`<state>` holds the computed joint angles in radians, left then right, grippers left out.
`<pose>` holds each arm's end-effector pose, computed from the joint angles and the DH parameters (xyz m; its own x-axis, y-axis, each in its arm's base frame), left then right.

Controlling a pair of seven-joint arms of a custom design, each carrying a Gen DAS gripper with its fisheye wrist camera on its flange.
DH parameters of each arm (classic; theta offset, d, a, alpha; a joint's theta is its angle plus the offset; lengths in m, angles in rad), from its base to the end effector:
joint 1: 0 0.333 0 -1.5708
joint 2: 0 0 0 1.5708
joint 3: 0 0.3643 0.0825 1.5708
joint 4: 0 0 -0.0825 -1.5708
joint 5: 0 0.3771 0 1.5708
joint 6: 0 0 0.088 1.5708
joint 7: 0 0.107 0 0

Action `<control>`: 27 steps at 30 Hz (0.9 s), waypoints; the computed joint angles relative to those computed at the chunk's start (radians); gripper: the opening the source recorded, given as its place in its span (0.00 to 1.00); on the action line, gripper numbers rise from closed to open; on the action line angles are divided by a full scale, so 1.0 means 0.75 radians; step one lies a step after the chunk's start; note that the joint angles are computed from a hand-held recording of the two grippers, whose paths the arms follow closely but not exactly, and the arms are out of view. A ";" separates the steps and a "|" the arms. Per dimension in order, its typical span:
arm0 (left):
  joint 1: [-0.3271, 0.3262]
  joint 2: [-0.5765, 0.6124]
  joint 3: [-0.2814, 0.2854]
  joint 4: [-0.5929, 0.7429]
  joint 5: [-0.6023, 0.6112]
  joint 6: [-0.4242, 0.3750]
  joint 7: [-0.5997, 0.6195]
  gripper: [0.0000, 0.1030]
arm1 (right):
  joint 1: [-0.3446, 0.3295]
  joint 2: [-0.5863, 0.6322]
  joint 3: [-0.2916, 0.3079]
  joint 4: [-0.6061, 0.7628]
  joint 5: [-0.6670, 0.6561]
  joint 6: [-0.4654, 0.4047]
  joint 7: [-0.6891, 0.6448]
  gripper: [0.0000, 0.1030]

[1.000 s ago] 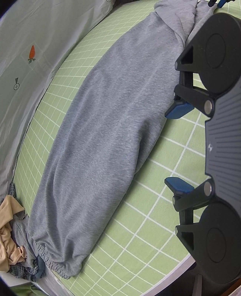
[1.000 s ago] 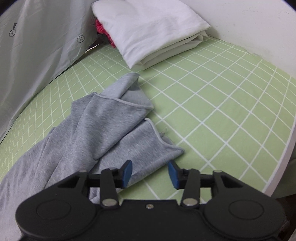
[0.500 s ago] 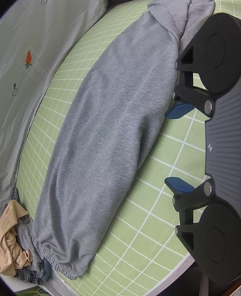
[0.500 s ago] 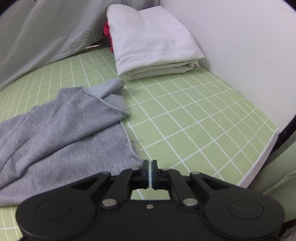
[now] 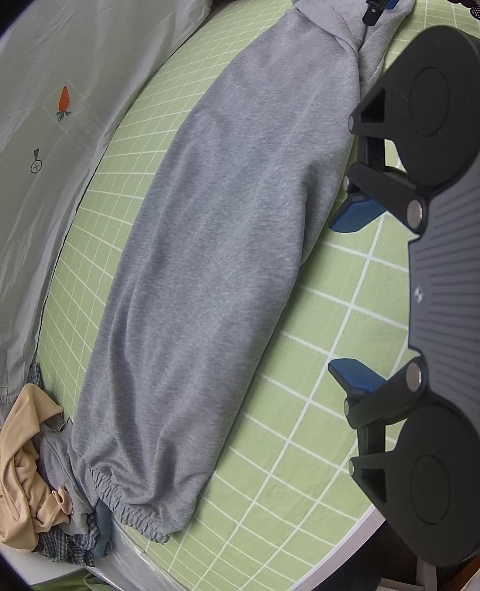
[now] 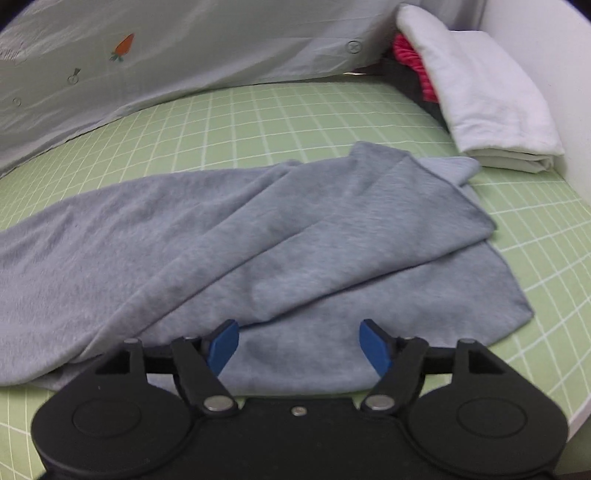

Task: Fold clothes

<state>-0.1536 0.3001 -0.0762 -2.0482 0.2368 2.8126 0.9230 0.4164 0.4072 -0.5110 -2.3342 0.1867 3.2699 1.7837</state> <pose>0.6202 -0.1532 0.3944 0.1835 -0.9721 0.1463 -0.8710 -0.2298 -0.4343 0.5711 -0.0589 0.3024 -0.3924 -0.9197 -0.0099 -0.7513 0.3267 -0.5734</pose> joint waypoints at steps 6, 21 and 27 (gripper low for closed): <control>0.111 0.028 -0.034 0.036 -0.094 0.003 0.210 0.74 | 0.240 0.093 -0.163 0.079 0.005 -0.096 0.168 0.77; 0.290 0.170 -0.176 0.203 -0.454 -0.061 0.776 0.75 | 0.614 0.032 -0.445 -0.043 -0.175 -0.252 0.542 0.81; 0.282 0.171 -0.163 0.202 -0.523 -0.067 0.868 0.75 | 0.608 0.118 -0.457 0.083 -0.295 -0.308 0.616 0.83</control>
